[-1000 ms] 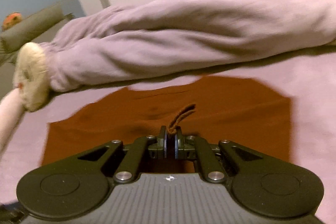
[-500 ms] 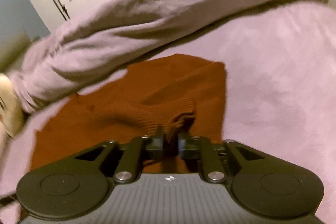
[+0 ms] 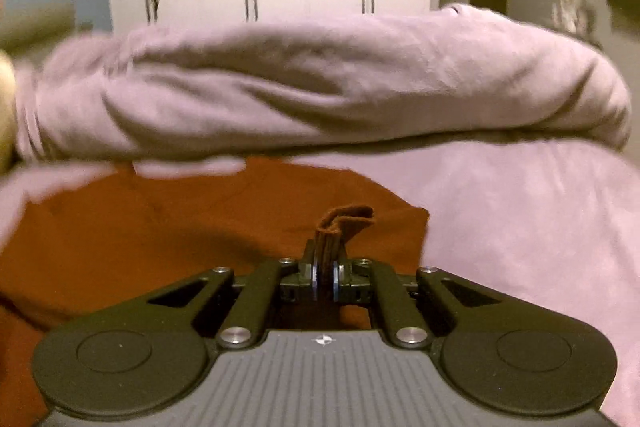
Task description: Fold small clothes
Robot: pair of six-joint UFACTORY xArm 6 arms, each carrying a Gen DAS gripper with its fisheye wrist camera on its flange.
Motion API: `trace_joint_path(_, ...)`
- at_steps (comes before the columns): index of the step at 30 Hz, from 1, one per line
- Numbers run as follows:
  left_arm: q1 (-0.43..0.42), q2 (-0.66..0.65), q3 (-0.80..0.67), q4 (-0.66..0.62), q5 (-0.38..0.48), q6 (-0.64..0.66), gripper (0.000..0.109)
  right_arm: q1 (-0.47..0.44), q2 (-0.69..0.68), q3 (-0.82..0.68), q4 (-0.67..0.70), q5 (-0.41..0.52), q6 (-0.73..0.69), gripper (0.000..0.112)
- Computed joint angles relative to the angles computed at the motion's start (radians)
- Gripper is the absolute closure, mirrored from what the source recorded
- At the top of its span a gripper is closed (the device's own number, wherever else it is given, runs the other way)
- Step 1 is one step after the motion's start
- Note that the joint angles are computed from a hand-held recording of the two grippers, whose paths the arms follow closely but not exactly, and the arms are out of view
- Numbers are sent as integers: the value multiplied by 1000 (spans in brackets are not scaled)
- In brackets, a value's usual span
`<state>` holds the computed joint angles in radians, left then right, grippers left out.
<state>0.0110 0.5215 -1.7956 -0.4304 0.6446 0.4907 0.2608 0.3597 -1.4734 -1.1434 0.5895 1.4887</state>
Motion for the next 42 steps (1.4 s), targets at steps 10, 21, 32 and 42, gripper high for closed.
trace_joint_path(10, 4, -59, 51, -102, -33, 115, 20, 40, -7, -19, -13, 204, 83, 87)
trace_joint_path(21, -73, 168, -200, -19, -82, 58, 14, 67, 278, -377, 108, -98, -258, 87)
trace_joint_path(32, -63, 275, -273, 123, -154, 10, 12, 14, 233, -275, 43, -57, -302, 87)
trace_joint_path(42, 42, 42, -4, 13, -84, 58, 11, 9, -18, 13, 31, 164, -160, 66)
